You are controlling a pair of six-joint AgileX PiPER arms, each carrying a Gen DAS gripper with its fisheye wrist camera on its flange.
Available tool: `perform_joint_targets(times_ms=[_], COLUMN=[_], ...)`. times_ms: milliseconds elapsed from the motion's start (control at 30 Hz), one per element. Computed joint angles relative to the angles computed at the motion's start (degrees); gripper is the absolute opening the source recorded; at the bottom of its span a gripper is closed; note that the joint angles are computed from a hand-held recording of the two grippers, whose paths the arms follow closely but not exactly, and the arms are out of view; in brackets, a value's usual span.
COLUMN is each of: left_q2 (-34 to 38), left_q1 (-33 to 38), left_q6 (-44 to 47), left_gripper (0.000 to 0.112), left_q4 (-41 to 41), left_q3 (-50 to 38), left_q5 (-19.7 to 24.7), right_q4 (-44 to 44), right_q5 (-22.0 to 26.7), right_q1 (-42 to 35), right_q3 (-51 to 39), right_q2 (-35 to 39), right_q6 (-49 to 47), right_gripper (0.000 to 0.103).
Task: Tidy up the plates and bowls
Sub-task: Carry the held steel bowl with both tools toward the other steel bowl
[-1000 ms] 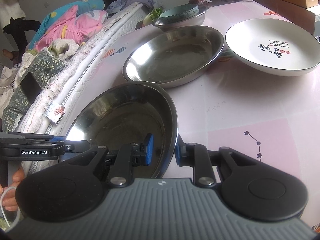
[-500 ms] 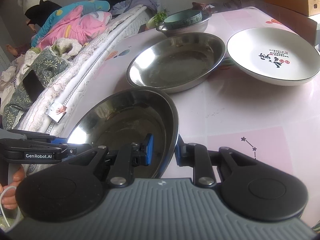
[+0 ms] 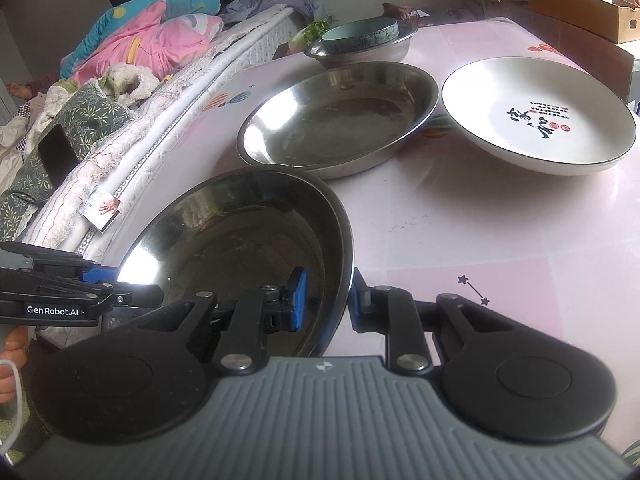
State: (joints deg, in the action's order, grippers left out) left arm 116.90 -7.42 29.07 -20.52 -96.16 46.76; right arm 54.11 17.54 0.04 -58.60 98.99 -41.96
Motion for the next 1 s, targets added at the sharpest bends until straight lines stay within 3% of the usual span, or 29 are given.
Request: perform_joint_targets(times_ms=[367,500,1000], left_q2=[-0.22,-0.53,-1.0], left_q1=[-1.53,-1.54,-1.59], left_q6=[1.01,0.13,-0.5], left_gripper=[0.031,0.029,0.028], left_q4=[3.51,3.85,4.0], left_q3=[0.96,1.47,1.69], left_q5=[-3.0,-3.67,-3.33], right_q4=[2.63,-3.24,-10.05], right_q5=[-1.87,-4.35,-5.07], right_q1=[0.58,2.39,3.14], right_q3=[1.61,2.41,2.49], right_q2=[-0.54,-1.34,-2.6], right_q6=[-5.71,-1.3,4.79], right_gripper=[0.02,0.02,0.02])
